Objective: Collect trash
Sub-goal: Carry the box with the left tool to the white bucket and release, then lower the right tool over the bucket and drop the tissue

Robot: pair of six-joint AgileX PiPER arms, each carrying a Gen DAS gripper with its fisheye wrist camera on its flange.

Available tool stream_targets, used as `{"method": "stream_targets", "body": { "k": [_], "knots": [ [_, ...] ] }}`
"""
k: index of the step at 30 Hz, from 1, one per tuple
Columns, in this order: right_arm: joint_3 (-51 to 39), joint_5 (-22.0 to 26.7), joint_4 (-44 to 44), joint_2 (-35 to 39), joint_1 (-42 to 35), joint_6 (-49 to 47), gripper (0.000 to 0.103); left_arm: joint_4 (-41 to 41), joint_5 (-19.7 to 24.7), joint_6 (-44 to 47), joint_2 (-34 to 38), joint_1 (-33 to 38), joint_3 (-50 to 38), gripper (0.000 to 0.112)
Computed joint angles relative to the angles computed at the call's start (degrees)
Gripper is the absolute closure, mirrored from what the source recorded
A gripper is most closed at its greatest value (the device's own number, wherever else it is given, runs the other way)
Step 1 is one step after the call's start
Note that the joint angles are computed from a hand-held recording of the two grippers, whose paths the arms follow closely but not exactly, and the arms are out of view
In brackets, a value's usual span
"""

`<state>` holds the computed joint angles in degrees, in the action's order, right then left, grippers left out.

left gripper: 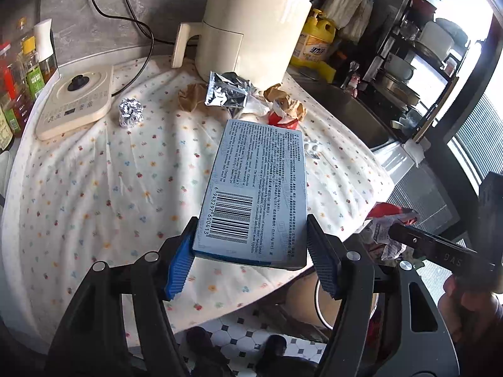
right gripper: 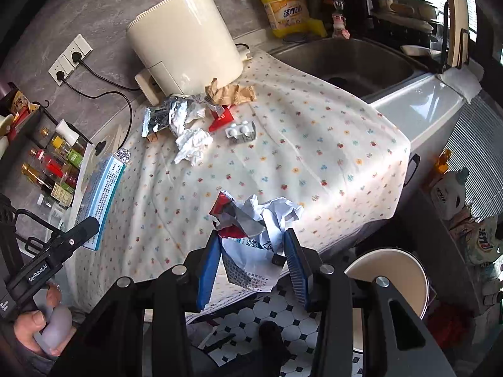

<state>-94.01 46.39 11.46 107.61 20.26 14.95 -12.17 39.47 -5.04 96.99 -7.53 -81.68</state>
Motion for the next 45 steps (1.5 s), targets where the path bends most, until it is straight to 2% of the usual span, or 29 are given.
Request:
{"method": "stream_targets", "body": {
  "k": [3,7,14,17,18,19,21,30,36,37,38,39,42,45],
  "knots": [
    [7.2,-1.9,3.9,-2.5,-4.1,-6.3,0.062,5.2,-1.2,-8.5,-0.1,-4.9,1.4,0.046],
    [14.1,-2.5,9.2,-3.3,-10.2,-15.5,0.062,11.5,-0.5,-18.8,1.3,-11.6,1.6,0.046],
    [21.6,-2.3,17.3,-1.4,-20.0,-32.8,0.059,20.2,1.1,-34.7,5.8,-23.5,-0.1,0.046],
    [22.3,0.2,18.2,0.5,-23.6,-38.2,0.047,21.9,1.3,-39.9,8.0,-27.6,-0.9,0.046],
    [22.8,0.9,18.7,0.8,-25.1,-39.9,0.033,22.1,1.4,-41.1,8.9,-28.9,-1.3,0.046],
    [23.8,0.6,19.1,0.4,-26.5,-41.4,0.024,22.3,1.5,-42.3,9.7,-30.2,-1.8,0.046],
    [25.7,-0.3,19.0,-0.9,-29.5,-43.8,0.023,21.9,1.5,-43.2,11.7,-32.1,-3.0,0.046],
    [27.4,1.6,21.0,-3.5,-43.8,-51.0,0.022,18.8,2.8,-42.5,21.8,-37.3,-13.6,0.046],
    [27.7,2.3,21.2,-4.1,-51.1,-53.1,0.022,15.0,7.2,-37.8,29.8,-39.4,-25.0,0.045],
    [28.0,2.2,21.2,-4.3,-52.0,-53.5,0.022,14.8,8.5,-37.6,31.3,-39.7,-27.2,0.037],
    [28.0,2.2,21.2,-4.3,-52.7,-53.7,0.022,14.2,8.6,-37.0,32.2,-39.7,-28.3,0.023],
    [28.0,2.2,21.1,-4.4,-53.5,-53.9,0.022,14.6,8.1,-37.3,32.5,-39.8,-28.5,0.017],
    [27.8,2.6,21.6,-4.1,-55.1,-54.6,0.022,18.7,11.2,-40.2,33.8,-40.2,-31.2,0.015],
    [27.8,2.7,22.2,-4.0,-55.4,-55.0,0.022,18.8,9.9,-41.6,31.9,-38.7,-28.5,0.015]
  ]
}}
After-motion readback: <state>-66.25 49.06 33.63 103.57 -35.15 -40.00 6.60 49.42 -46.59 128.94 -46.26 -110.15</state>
